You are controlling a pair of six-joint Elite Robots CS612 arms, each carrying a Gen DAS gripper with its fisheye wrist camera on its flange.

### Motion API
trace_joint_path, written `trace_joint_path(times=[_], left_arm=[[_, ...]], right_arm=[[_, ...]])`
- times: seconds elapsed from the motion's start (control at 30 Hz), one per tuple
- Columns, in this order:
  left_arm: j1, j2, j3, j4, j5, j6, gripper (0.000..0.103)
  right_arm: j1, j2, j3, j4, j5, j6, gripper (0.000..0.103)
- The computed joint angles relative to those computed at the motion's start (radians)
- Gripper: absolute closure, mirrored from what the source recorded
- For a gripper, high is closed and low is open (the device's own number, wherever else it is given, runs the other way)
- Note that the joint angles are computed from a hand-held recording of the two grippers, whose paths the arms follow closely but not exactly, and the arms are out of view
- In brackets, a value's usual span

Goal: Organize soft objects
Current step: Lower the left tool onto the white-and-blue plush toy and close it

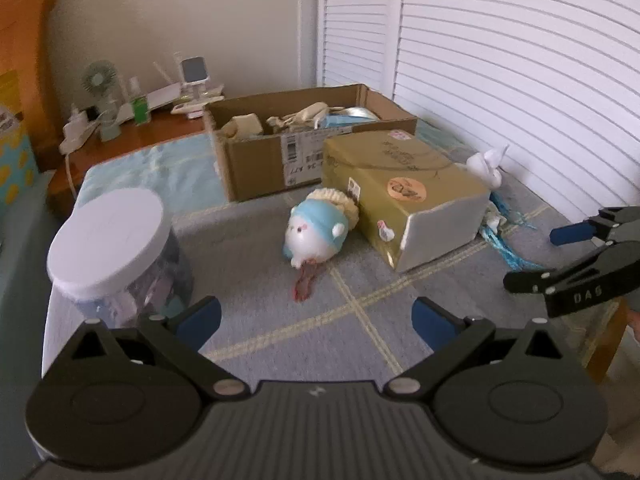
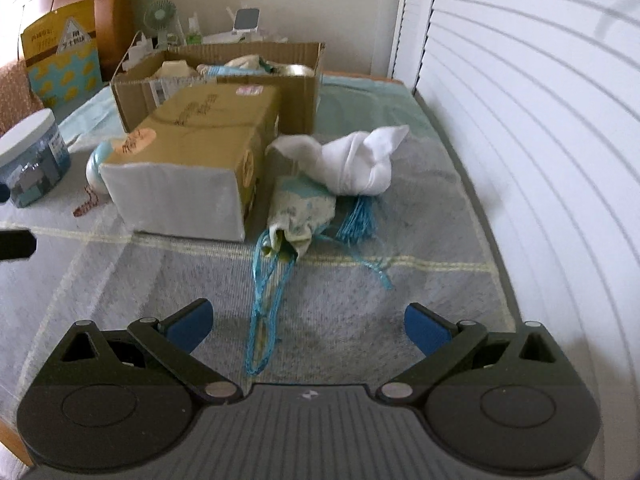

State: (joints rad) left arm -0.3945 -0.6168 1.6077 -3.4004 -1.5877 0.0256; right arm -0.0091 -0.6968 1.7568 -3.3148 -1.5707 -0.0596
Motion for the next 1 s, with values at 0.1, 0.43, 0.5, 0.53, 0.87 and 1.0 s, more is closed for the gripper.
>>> trace_joint_path(times=[0.1, 0.43, 0.5, 0.53, 0.87, 1.0], left_arm=[[-0.001, 0.009, -0.026, 0.024, 0.013, 0.048, 0.002], [0.000, 0.043, -0.113, 0.081, 0.012, 0.199, 0.002], [0.001, 0.052, -0.130, 0.087, 0.012, 0.213, 0.002], [0.001, 0.057, -0.139, 0.091, 0.013, 0.218, 0.003], [0.003, 0.080, -0.182, 0.130, -0.019, 0.264, 0.028], [0.010, 0.084, -0.196, 0.154, -0.054, 0.260, 0.043]], right_arm=[[-0.004, 0.003, 0.000, -0.007, 0.020, 0.002, 0.000], [-0.005, 0.010, 0.011, -0.056, 0.025, -0.003, 0.000], [-0.005, 0.010, 0.012, -0.059, 0.021, 0.001, 0.000], [-0.004, 0.011, 0.012, -0.063, 0.021, 0.002, 0.000], [-0.003, 0.018, 0.019, -0.105, 0.017, 0.008, 0.000], [-0.003, 0.021, 0.021, -0.119, 0.016, 0.006, 0.000]])
